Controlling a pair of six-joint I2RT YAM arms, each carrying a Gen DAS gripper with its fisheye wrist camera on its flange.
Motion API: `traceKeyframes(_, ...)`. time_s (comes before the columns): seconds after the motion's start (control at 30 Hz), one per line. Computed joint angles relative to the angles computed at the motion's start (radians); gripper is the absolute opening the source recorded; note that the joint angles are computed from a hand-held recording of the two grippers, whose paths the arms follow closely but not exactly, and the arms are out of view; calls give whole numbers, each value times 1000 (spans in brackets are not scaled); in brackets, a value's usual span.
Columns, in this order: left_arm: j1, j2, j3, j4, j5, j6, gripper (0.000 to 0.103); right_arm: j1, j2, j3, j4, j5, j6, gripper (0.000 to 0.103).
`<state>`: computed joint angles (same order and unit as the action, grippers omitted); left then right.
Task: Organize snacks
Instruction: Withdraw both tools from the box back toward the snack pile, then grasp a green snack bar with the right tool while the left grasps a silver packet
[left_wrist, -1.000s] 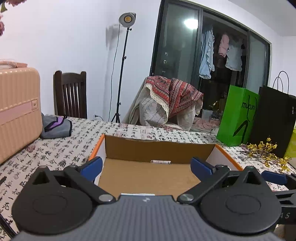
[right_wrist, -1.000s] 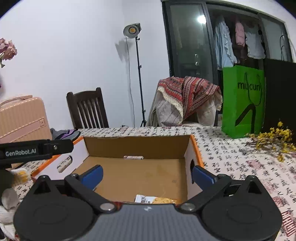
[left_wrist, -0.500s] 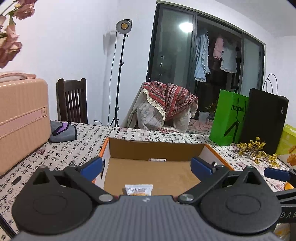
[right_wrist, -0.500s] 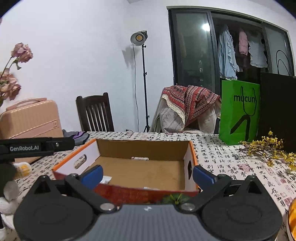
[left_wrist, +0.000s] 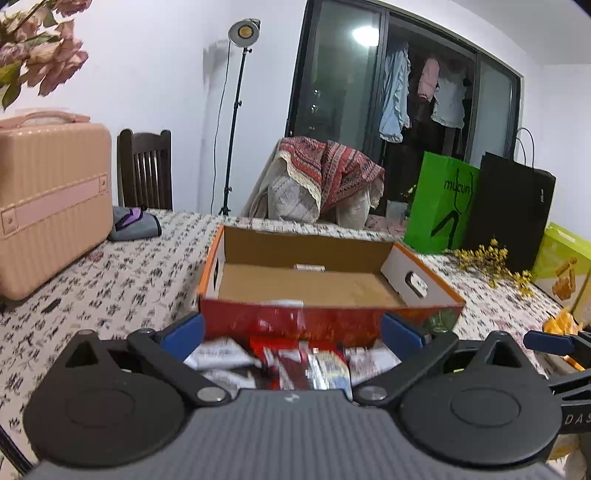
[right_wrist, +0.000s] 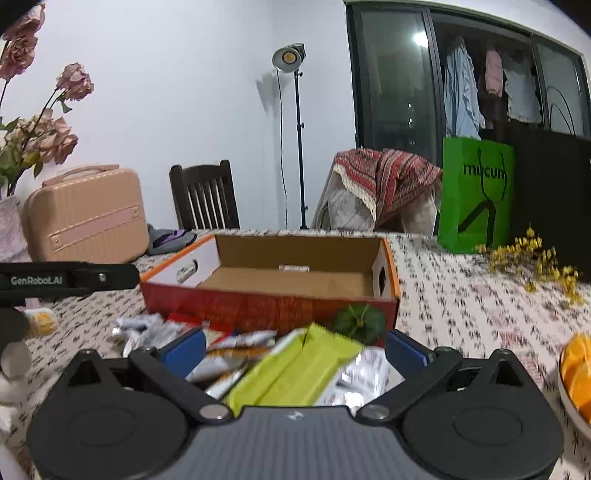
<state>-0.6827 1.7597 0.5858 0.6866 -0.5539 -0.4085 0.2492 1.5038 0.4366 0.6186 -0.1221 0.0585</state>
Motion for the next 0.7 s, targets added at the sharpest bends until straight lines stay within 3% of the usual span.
traceKeyframes(0.23, -11, -32, -112, 92, 48, -21, 103, -26, -35, -89, 28, -32, 25, 103)
traceKeyframes(0.7, 25, 13, -135, 73, 84, -86, 103, -36, 33, -52, -7, -7, 35, 103)
